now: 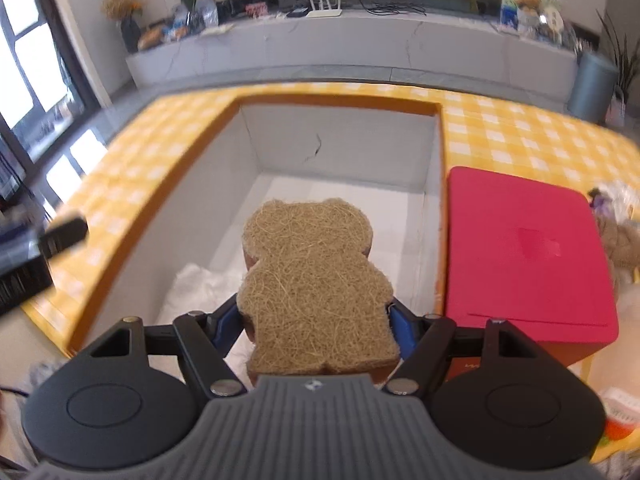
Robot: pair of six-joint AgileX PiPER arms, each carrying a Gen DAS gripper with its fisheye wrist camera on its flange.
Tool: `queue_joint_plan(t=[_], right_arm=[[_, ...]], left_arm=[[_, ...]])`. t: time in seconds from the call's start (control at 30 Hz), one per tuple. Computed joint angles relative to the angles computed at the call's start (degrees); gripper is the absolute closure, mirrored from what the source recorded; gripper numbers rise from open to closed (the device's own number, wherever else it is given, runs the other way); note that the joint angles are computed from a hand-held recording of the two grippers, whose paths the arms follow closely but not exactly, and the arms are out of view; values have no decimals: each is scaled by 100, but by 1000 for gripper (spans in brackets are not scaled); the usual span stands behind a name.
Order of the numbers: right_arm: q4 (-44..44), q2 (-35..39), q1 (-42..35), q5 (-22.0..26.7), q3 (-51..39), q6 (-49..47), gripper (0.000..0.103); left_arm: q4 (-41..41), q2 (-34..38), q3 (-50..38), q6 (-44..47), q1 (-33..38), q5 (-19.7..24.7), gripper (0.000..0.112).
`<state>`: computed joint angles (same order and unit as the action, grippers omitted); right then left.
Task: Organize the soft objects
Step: 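Release the white cloth into the box with the left gripper while the right gripper lowers the bear pad inside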
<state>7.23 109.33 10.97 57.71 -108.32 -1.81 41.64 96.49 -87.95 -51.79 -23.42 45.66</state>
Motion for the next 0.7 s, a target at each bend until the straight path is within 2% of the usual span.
queue_joint_plan(t=[0.13,0.3,0.47,0.57,0.7], right_arm=[[-485,63,283,-165,122,98,31],[-1150,245,552,-166,21,417,31],[-2022,476,874,75,-177,616,31],[-1993,458,844,58,-179,758,30],[-1682,622,777,498,-610,557,26]], left_arm=[[-454,-2,80,249,200,-152,21],[-558,-100,194,279,268,-165,21],[-686,-134,201,360,316,-159,21],[-722,-120,186,408,315,-160,21],[-842,-127,163,502,334,-150,21]])
